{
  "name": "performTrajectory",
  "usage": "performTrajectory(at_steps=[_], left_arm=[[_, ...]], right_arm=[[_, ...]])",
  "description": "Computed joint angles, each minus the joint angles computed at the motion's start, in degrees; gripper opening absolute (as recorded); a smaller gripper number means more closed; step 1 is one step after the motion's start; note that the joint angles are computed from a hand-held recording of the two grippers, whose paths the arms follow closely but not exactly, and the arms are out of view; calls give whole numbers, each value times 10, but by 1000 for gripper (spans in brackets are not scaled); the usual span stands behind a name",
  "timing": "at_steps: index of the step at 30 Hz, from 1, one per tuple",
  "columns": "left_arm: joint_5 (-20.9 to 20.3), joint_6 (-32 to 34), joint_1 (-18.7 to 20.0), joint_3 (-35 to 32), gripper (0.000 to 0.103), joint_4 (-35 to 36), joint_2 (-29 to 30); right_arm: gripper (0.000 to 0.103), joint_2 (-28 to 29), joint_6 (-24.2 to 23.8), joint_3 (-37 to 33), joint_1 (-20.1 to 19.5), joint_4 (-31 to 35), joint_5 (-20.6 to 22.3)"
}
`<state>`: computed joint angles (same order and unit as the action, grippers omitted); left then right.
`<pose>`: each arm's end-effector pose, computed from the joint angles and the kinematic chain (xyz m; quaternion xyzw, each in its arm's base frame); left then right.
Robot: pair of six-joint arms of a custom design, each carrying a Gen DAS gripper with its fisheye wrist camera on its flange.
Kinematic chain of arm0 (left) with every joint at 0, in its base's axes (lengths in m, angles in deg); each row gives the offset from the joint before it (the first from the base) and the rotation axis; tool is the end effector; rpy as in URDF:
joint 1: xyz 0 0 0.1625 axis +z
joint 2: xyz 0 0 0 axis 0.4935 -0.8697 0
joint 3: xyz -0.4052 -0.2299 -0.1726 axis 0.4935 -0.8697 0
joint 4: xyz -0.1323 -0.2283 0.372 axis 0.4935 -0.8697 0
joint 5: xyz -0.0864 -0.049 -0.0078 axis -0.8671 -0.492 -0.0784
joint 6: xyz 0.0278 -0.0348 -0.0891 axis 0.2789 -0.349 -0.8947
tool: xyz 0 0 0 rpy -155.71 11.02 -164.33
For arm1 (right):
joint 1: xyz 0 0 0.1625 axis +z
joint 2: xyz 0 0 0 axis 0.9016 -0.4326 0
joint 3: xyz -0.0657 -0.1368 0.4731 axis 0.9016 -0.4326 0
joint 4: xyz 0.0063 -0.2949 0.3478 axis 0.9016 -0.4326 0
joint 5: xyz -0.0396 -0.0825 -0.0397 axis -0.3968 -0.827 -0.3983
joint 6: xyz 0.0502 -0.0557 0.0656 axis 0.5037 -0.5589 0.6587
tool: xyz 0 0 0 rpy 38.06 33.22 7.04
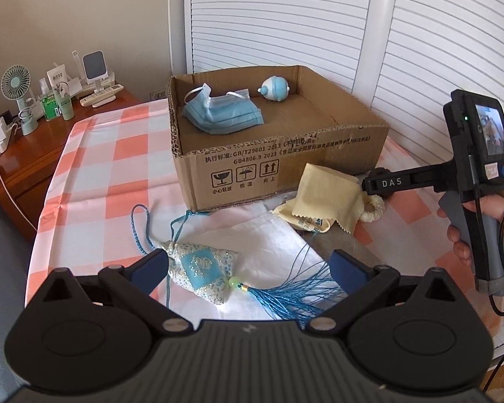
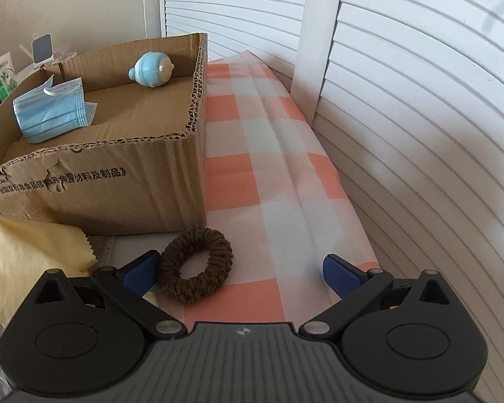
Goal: Organize soft objects
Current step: 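Grasp the brown hair tie with the right tool while the left tool grasps the blue floral sachet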
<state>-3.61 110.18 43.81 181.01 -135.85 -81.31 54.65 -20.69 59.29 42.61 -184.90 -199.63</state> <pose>-0.0365 -0.7221 0.2838 0.3659 0.8713 -0.2331 0.2294 0.2710 -0.7377 -0.0254 -0.0297 -0.8054 0.3732 0.4595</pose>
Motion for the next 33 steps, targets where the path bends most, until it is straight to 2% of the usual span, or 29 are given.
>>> performTrajectory(at_steps=[4,10,13,15,19,26,33], left_arm=[[-10,5,7,2,102,17,-7],[-12,3,16,3,102,25,-11],[-7,-1,21,-4,102,14,-3],[1,-11,25,-12,102,2,6],[-10,-64,35,-35,101,1,21],[38,-64,31,-59,101,-54,62],[72,-59,37,-51,102,-43,52]], right_arm=[[103,-19,20,32,0,13,10],[103,-23,-10,55,-1,-28,21],[103,-20,-7,53,1,-30,15],[103,-18,-8,51,2,-35,11],[103,-20,-11,55,2,-37,14],[103,-20,-15,55,2,-43,15],[103,-22,-17,57,2,-42,18]])
